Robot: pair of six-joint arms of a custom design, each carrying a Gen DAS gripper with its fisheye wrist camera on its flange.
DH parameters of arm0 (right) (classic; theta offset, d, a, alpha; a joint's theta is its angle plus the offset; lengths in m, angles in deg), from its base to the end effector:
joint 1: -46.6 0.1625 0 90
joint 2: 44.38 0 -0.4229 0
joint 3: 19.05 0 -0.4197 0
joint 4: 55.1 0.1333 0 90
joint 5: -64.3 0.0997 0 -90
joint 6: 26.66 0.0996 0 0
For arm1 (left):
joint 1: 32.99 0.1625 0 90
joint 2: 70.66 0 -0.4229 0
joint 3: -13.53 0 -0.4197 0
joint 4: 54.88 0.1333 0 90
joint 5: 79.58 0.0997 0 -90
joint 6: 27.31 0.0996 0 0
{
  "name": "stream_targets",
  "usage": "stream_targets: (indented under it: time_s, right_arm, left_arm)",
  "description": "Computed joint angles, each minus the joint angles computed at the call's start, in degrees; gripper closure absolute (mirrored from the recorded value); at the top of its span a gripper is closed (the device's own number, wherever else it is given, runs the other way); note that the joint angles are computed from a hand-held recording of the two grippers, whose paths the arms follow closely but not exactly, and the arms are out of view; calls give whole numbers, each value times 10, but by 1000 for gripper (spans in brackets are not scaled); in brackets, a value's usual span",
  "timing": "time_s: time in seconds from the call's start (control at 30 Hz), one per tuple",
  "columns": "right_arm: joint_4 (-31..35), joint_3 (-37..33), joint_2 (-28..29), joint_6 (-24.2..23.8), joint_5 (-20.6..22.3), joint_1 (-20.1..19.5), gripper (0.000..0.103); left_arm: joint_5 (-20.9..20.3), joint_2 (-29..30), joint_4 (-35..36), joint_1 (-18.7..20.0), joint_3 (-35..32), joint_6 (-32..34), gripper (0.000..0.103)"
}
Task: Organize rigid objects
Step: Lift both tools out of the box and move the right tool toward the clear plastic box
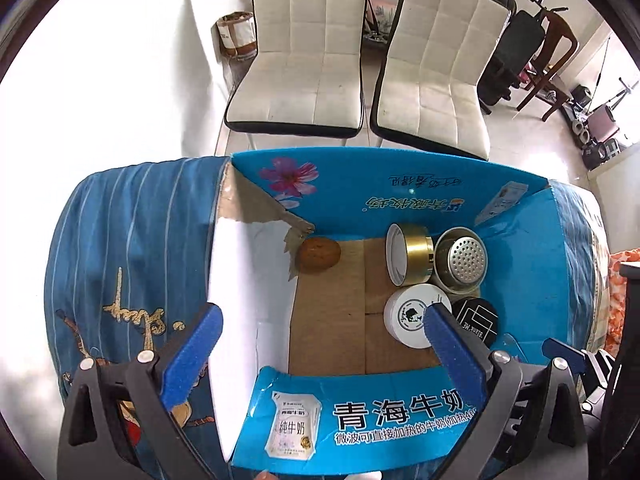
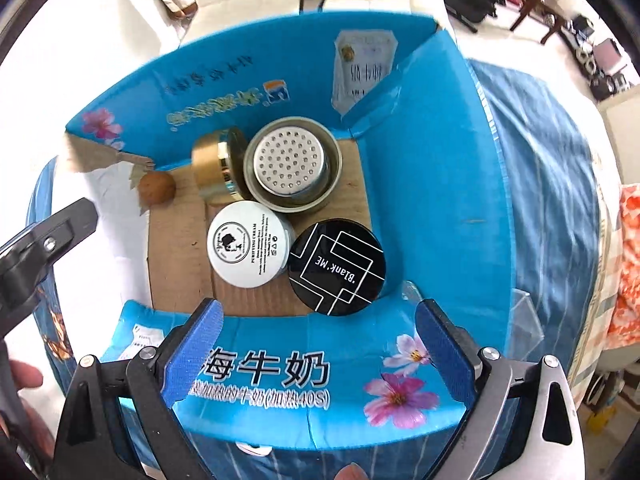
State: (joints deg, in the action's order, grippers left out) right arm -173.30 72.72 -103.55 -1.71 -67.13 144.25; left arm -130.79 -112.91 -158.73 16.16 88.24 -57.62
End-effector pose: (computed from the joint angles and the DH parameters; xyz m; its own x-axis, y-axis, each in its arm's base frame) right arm 0.1552 -0.6491 0.2174 -0.7236 0.2807 0.6305 0.1903 0.9593 -0.2087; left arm -0.3339 -0.6854 0.1162 -0.7090 0.2089 -0.6736 0.3036 0.9525 -0.0241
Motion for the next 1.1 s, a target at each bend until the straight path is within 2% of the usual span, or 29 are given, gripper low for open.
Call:
stream_targets:
  time_s: [0.3,0.47,0.83,0.97,1.1]
  right_arm:
    - [-41,47,-45,-38,-29,41,4]
    - [-57,83,-83,-43,-36,65,4]
    - [-49,114,-138,-29,-37,108,4]
    - [-50,126,-155,-22,-41,117,4]
    - [-81,171,-205,-11,-31,103,4]
  left_arm:
    - [34,-72,-41,-44,77,-17,0]
    - [30,-104,-53,-62,111,-39,0]
    - [30,-148,-58,-96,155,-66,0]
    - [45,-164,-56,-111,176,-90,0]
    - [14,-165,-67,-113,198,-121,0]
